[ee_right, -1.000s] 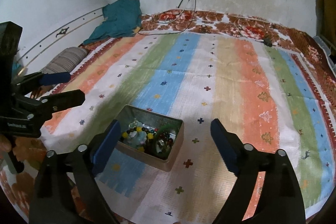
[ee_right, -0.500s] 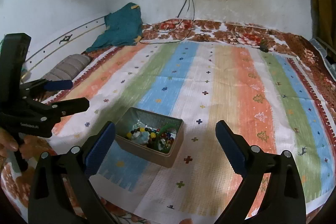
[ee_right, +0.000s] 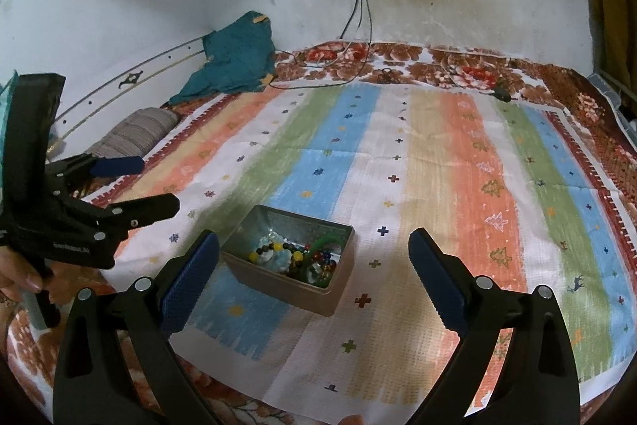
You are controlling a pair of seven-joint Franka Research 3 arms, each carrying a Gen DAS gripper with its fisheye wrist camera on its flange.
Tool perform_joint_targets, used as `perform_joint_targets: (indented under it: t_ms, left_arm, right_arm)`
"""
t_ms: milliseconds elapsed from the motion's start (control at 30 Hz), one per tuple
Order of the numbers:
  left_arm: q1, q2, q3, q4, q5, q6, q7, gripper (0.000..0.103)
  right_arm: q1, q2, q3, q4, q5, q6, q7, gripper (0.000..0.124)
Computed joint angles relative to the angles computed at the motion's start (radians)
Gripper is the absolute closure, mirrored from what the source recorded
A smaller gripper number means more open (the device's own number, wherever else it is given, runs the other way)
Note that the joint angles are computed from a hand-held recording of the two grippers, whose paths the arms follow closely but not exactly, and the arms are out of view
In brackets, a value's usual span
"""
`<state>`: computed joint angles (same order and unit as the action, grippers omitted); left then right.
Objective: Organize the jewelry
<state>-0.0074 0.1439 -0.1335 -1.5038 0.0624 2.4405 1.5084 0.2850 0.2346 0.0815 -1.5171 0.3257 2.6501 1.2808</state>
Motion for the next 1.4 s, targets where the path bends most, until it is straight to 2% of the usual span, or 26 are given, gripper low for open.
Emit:
perform_joint_targets:
  t_ms: [200,333,767,1400]
  left_arm:
    - [0.006,0.001,-0.004,0.0,-0.03,0.002,0.022,0.006]
    - [0.015,-0.012,-0.008,-0.025,-0.081,0.034,0.061,0.006]
    - [0.005,-0.017,-0.004,-0.035,-0.061,0.045,0.052,0.006]
    - [0.006,-0.024,-0.002,-0.054,-0.049,0.057,0.074,0.006]
  right_arm:
    - [0.001,-0.005,0.004,-0.005,0.004,0.001,-0.01,0.027]
    - [0.006,-0.006,0.0,-0.006,-0.009,0.004,-0.005,0.027]
    - [0.009,-0.01,0.001,-0.013,-0.007,0.018,0.001,0.027]
    - [0.004,0.004,0.006,0.007,0.019,-0.008,-0.016,0.027]
